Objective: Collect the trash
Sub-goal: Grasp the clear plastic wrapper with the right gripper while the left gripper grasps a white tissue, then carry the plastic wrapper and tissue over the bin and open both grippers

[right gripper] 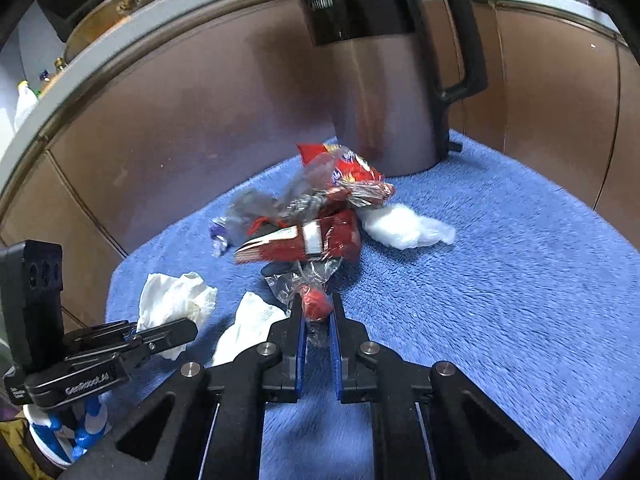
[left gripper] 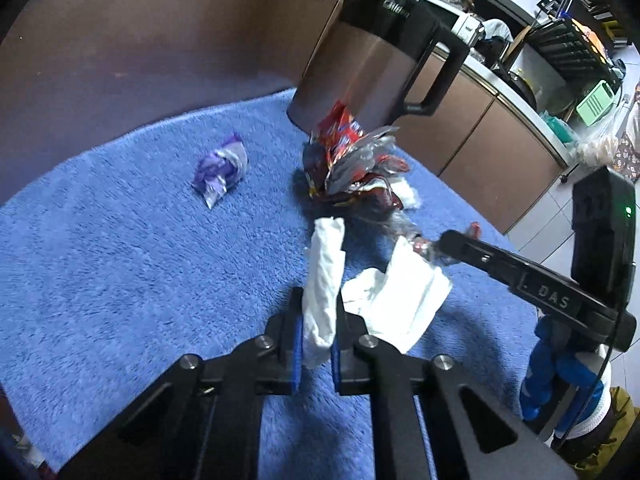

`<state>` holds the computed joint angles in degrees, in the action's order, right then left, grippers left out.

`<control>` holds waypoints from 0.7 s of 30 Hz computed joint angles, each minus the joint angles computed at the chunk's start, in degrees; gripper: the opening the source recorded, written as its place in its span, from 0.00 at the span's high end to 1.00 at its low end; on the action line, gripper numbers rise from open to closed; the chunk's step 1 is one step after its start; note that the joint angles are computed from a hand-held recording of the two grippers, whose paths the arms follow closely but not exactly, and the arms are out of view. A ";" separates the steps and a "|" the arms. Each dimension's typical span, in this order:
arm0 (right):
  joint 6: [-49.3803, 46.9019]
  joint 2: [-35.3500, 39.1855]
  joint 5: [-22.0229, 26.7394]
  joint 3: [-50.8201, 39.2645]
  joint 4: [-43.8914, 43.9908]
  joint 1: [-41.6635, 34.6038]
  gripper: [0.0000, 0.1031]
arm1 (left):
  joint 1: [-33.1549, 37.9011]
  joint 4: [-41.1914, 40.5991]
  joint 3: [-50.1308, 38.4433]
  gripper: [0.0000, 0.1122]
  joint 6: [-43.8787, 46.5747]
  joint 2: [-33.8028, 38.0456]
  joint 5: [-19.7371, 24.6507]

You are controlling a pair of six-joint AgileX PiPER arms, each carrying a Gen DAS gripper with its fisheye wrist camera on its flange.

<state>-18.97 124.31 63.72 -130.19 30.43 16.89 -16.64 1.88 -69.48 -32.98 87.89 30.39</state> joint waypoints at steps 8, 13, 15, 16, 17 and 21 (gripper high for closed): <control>-4.55 -15.68 -4.05 15.60 3.59 -3.45 0.91 | -7.52 15.29 1.10 0.92 -15.39 -9.19 6.96; -7.18 -25.81 -4.77 23.59 7.68 -6.91 0.91 | -16.05 27.12 -0.73 0.92 -25.83 -13.88 14.86; -8.25 -29.72 -4.86 26.37 9.02 -8.24 0.91 | -20.14 31.71 -2.00 0.92 -29.34 -15.14 18.88; -8.70 -31.44 -4.83 27.60 9.56 -8.81 0.91 | -21.87 33.44 -2.63 0.92 -30.61 -15.59 20.63; -9.25 -33.45 -4.66 28.94 10.12 -9.58 0.91 | -24.91 36.38 -3.65 0.92 -32.88 -16.09 23.61; -12.16 -40.34 -3.49 33.72 13.59 -14.06 0.91 | -33.65 43.43 -8.02 0.92 -37.74 -16.08 32.64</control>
